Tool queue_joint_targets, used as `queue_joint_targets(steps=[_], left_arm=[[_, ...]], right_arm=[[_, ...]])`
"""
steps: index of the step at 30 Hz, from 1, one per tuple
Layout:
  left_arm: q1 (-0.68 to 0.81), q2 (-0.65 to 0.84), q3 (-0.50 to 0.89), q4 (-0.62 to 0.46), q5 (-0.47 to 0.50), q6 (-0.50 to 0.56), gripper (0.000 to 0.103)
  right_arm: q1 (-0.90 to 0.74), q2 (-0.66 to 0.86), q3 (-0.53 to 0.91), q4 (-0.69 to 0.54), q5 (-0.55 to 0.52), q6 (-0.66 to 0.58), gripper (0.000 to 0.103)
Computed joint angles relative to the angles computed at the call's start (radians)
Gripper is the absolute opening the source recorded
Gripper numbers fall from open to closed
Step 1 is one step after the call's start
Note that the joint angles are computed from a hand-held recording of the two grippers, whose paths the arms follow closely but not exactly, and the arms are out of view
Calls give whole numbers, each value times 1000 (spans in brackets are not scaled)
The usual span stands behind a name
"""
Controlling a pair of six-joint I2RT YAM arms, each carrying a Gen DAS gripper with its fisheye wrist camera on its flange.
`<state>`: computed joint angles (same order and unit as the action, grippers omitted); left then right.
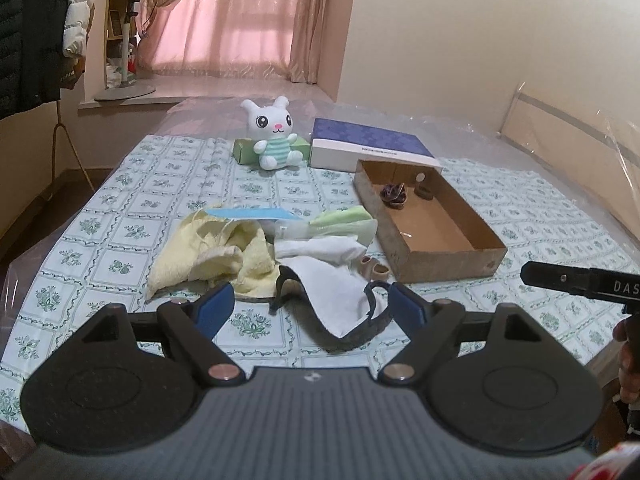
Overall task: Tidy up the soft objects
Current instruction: 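Move both tools back toward the black face mask on the bed, then close the right tool on the black face mask strap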
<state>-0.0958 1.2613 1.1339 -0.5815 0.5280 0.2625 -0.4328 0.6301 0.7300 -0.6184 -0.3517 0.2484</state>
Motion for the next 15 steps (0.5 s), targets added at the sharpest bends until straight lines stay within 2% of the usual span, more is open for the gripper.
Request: queue_joint_targets(steps=[8, 15], left_arm=[[-45, 0, -25, 14, -57, 1, 77], [-91, 25, -21, 27, -99, 2, 75]], right_arm=[[25, 8, -66, 60, 13, -9, 69], [4, 18, -96, 81, -20, -12, 69]])
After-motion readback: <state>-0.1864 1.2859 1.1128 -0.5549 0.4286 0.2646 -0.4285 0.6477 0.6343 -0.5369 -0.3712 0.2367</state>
